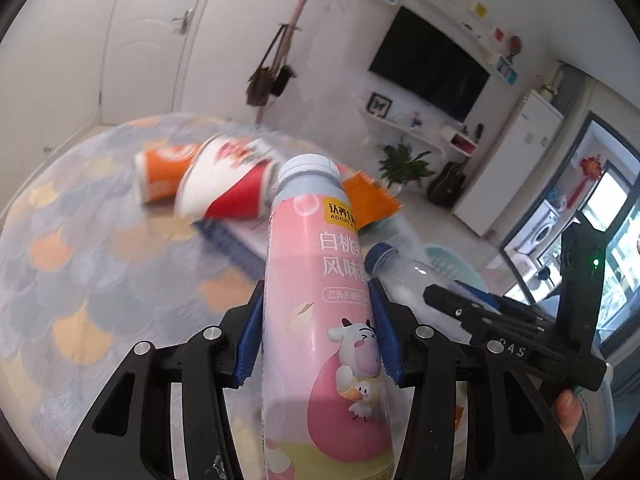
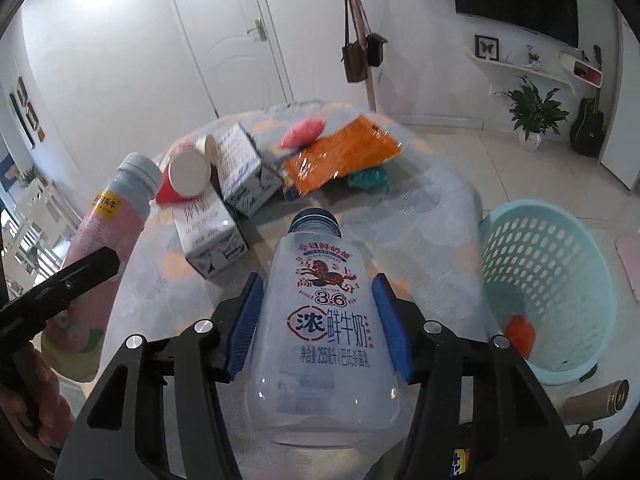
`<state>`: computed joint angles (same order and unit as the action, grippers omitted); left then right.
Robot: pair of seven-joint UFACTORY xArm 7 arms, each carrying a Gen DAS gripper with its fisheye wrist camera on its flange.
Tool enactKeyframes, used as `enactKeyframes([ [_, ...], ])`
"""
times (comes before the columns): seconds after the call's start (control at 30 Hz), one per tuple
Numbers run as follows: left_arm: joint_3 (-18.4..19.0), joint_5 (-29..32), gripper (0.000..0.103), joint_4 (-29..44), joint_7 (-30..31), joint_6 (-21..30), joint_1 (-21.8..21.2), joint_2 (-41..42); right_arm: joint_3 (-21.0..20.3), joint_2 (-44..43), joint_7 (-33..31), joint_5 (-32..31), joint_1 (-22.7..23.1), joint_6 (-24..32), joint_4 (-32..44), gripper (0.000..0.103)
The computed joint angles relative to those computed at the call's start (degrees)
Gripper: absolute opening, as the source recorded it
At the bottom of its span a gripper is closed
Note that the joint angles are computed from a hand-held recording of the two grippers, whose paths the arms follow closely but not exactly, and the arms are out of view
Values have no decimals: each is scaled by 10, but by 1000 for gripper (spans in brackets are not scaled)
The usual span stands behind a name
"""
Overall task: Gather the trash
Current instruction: 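Grasp the clear milk bottle with the right gripper and lift it, then carry both bottles over the blue basket and open both grippers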
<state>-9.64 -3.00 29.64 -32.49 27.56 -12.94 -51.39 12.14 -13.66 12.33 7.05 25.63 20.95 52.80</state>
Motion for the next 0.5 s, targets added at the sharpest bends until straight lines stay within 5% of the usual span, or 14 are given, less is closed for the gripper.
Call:
enactKeyframes([
  [0.5, -16, 14, 47, 45, -15, -53, -6, 78, -15, -43, -13, 23, -8, -36, -36, 52],
])
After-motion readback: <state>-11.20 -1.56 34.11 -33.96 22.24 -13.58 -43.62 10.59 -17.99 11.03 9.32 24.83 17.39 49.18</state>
